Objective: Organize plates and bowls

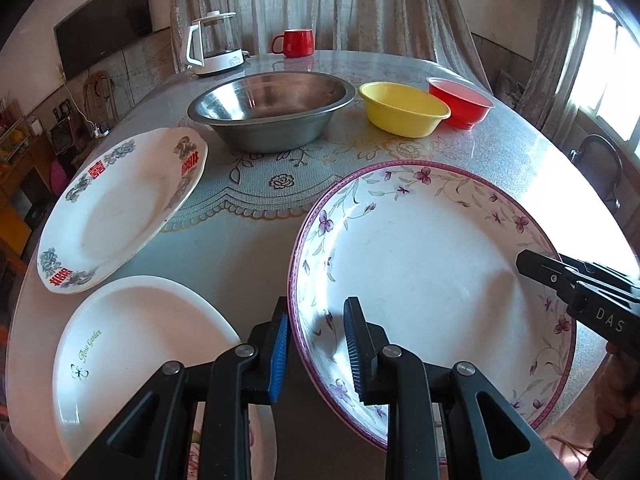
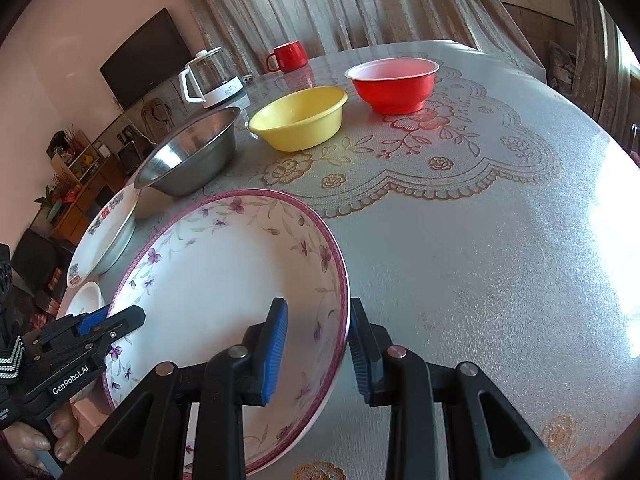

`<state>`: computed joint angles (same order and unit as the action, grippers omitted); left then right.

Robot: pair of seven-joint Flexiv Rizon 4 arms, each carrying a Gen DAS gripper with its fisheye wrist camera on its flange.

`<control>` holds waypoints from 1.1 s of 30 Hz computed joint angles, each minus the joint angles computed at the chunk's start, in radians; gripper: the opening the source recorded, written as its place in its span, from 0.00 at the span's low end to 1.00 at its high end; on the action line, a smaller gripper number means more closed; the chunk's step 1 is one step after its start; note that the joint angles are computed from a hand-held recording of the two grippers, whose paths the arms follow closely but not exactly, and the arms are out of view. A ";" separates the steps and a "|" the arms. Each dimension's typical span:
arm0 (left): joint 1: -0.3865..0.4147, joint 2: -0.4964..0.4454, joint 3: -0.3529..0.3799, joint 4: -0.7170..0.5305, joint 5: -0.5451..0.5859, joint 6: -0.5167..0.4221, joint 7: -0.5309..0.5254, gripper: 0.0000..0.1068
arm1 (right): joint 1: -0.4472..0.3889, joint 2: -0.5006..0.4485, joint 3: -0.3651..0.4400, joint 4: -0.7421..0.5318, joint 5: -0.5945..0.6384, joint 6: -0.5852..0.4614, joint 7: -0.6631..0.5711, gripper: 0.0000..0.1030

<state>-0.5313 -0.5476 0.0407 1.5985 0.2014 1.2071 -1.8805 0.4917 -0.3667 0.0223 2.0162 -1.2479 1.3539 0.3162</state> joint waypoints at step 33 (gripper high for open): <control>-0.025 0.087 0.091 0.120 0.082 0.203 -0.198 0.47 | 0.049 0.035 0.040 -0.030 -0.059 -0.263 0.001 0.38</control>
<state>-0.5567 -0.4604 0.1321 1.7188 0.2834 1.4096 -2.0786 0.5404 -0.3314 0.0618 1.9860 -1.3070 1.0911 0.3171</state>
